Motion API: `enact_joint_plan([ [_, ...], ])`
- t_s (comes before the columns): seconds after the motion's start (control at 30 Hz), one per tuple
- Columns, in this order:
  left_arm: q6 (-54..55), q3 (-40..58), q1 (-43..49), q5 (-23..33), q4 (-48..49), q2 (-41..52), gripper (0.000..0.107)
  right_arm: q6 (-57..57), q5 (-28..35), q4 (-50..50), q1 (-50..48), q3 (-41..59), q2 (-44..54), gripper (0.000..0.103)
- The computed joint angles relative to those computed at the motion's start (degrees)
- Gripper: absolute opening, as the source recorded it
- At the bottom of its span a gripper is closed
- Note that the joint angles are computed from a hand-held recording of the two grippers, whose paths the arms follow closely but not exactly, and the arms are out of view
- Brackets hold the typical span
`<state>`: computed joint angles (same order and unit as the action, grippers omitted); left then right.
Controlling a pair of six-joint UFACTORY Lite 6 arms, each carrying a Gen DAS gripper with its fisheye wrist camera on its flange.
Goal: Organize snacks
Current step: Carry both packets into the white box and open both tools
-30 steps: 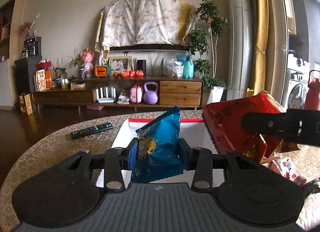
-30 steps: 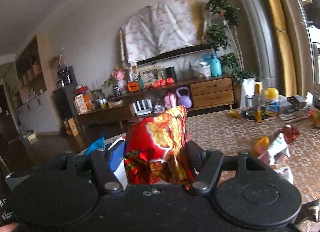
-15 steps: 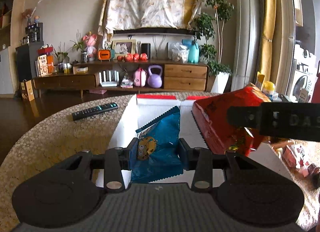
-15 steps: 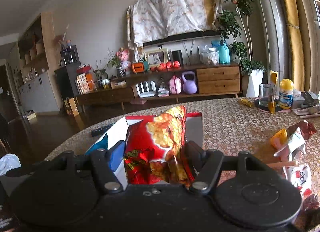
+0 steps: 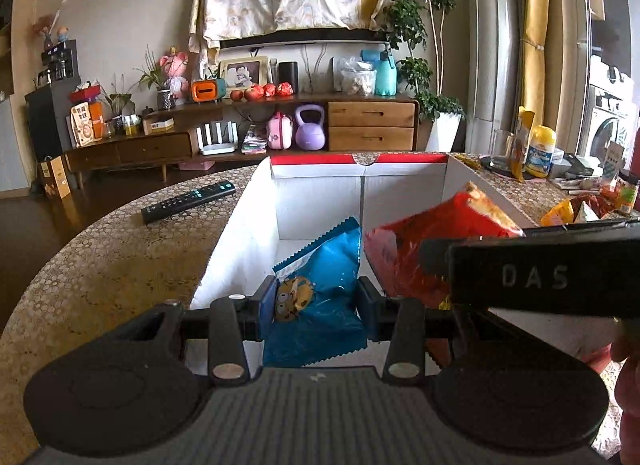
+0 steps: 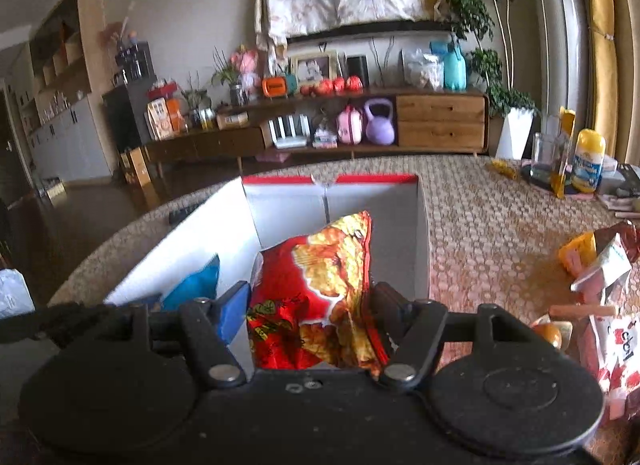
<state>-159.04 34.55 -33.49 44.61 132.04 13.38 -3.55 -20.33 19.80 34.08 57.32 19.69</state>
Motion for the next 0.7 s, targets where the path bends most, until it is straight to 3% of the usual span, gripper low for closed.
enact_joint_plan([
  [0.47, 4.5, 1.7, -0.5, -0.5, -2.3, 1.2, 0.043, -5.7, 0.5, 4.0, 0.6, 1.1, 0.8, 0.069],
  [0.53, 4.7, 1.9, -0.4, -1.1, -1.9, 1.2, 0.049, -5.5, 0.5, 3.7, 0.6, 1.1, 0.7, 0.071],
  [0.6, 4.4, 1.9, -0.5, -1.5, -1.9, 1.3, 0.065, -4.6, 0.4, 2.7, 0.6, 1.2, 0.8, 0.078],
  [0.63, 3.9, 1.8, -0.7, -1.3, -2.2, 1.4, 0.072, -6.1, -0.1, 4.3, 0.9, 0.9, 0.6, 0.086],
  [0.7, 3.0, 1.0, -0.9, -0.3, -2.4, 0.9, 0.072, -5.8, -1.7, 4.3, 1.1, -0.3, -0.1, 0.091],
])
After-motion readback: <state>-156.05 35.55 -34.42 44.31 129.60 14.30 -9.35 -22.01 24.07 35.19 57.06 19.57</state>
